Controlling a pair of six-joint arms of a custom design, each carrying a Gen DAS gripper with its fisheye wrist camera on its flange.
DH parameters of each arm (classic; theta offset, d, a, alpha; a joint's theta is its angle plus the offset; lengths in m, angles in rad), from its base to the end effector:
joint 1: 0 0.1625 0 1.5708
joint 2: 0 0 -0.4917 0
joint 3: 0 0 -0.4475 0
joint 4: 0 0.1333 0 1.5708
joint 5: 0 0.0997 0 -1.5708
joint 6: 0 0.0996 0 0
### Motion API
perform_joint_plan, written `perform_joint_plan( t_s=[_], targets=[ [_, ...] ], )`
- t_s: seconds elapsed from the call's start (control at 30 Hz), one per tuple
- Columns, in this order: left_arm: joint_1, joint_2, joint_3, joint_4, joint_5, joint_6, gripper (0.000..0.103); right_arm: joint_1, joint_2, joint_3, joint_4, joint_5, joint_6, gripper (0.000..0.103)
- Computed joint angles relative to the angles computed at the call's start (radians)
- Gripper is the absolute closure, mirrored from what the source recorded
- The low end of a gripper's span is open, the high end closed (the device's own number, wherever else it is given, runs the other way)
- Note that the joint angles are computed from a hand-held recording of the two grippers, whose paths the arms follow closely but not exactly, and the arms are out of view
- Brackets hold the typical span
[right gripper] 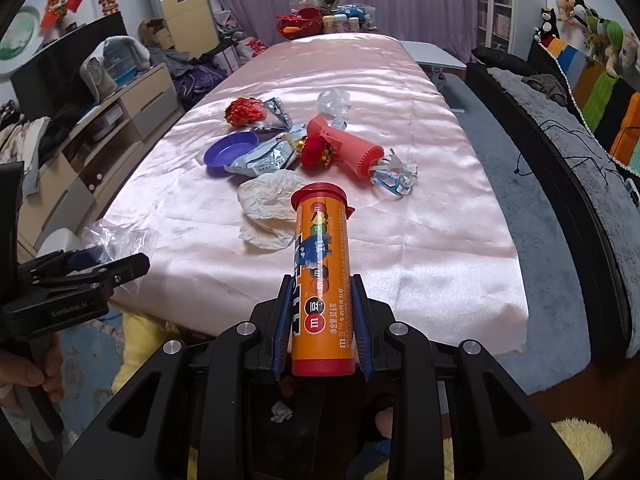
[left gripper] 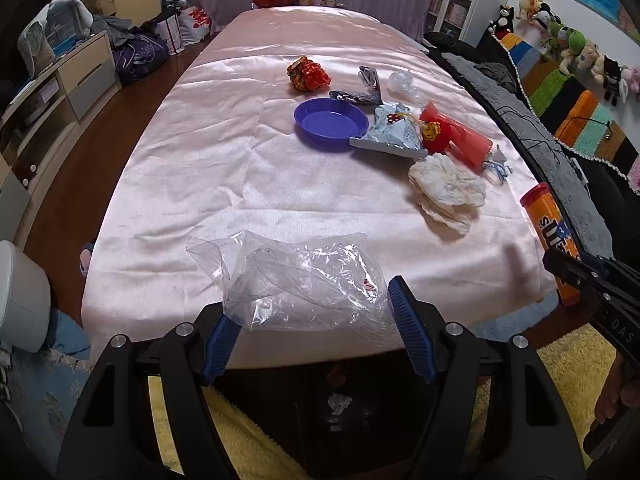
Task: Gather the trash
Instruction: 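Lower the tube and bag into the black bin while both tools open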
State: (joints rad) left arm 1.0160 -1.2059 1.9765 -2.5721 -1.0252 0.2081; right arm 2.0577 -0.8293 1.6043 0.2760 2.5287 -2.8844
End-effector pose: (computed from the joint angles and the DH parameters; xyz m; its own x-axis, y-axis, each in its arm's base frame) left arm -0.1657 -0.6186 0.2500 -0.6661 0.5129 -0.5415 0.6648 0.7374 -0.1194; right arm 0.3236 -0.5005 0.1127 -0.7788 0.2821 0.5603 -0.2151 0.7189 -0.6610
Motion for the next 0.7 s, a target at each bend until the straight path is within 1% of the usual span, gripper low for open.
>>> perform_joint_plan(
  t_s=[0.17,0.3,0.43,0.53,0.7],
  targets=[
    [-0.014,-0.073,0.070,0.010,-0.011,-0.008,0.035,0.024,-0.001,0.023,-0.001,-0.015,0.024,0.074],
    [-0.015,-0.118,0.120,0.035,-0.030,-0.022,0.035,0.034,0.014,0.041,0.015,-0.029,0.070,0.074],
    [-0.010,-0.137,0.155,0.050,-0.028,-0.032,0.035,0.033,0.040,0.051,0.052,-0.051,0.132,0.074],
    [-0.006,-0.149,0.178,0.067,-0.032,-0.040,0.035,0.023,0.060,0.057,0.079,-0.092,0.175,0.074],
    [0.008,-0.152,0.199,0.107,-0.035,-0.054,0.035,0.000,0.095,0.058,0.113,-0.185,0.218,0.074]
  ],
)
